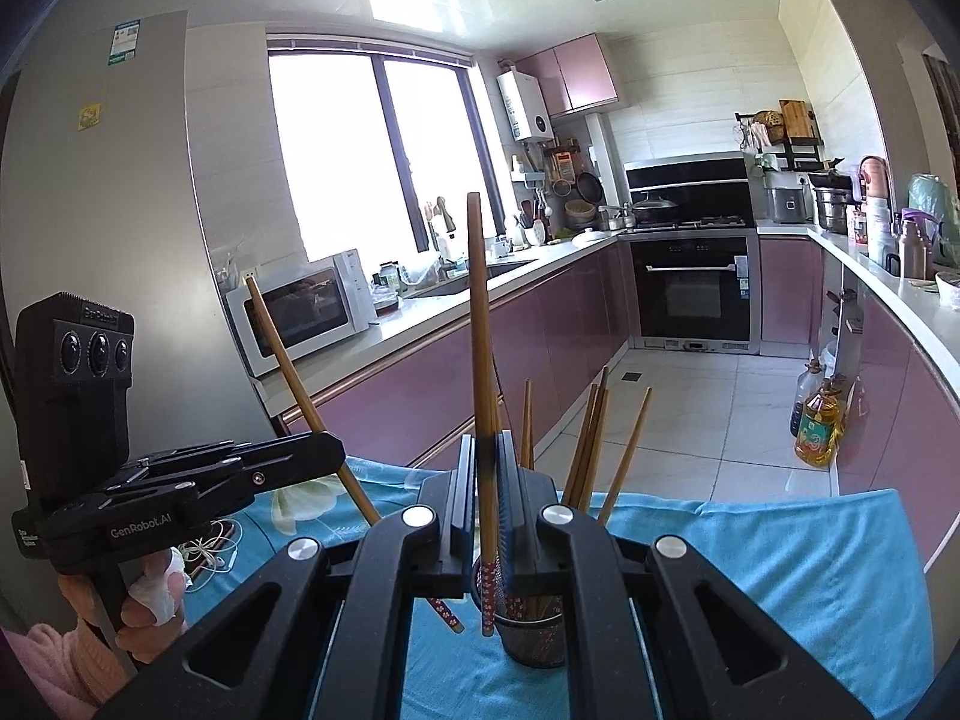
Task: Organize utensils
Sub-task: 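Lower both chopsticks into the holder among the others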
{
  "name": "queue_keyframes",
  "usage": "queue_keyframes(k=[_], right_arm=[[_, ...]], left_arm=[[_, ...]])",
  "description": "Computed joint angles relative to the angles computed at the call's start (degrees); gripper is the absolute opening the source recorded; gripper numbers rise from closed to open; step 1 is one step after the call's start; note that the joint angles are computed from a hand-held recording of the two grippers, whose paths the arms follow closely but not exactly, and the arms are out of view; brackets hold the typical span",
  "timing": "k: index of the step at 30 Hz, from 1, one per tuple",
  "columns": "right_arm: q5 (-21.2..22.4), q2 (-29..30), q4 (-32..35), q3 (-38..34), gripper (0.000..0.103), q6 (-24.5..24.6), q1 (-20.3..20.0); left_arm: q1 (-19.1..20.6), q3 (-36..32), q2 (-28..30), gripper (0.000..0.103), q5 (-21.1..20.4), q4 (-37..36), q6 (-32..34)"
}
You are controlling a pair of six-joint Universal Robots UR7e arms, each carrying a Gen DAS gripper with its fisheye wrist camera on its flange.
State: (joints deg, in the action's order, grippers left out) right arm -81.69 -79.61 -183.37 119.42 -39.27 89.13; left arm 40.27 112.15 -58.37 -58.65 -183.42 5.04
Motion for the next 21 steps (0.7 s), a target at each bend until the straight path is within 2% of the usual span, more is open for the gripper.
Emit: queue_keyframes(k=[21], right_arm=[[-3.1, 3.9, -0.9, -3.5, 0.006, 1.5, 0.4]], left_arm=[[0.5, -2.3, 2.0, 0.007, 0.6, 0.7, -0.1]])
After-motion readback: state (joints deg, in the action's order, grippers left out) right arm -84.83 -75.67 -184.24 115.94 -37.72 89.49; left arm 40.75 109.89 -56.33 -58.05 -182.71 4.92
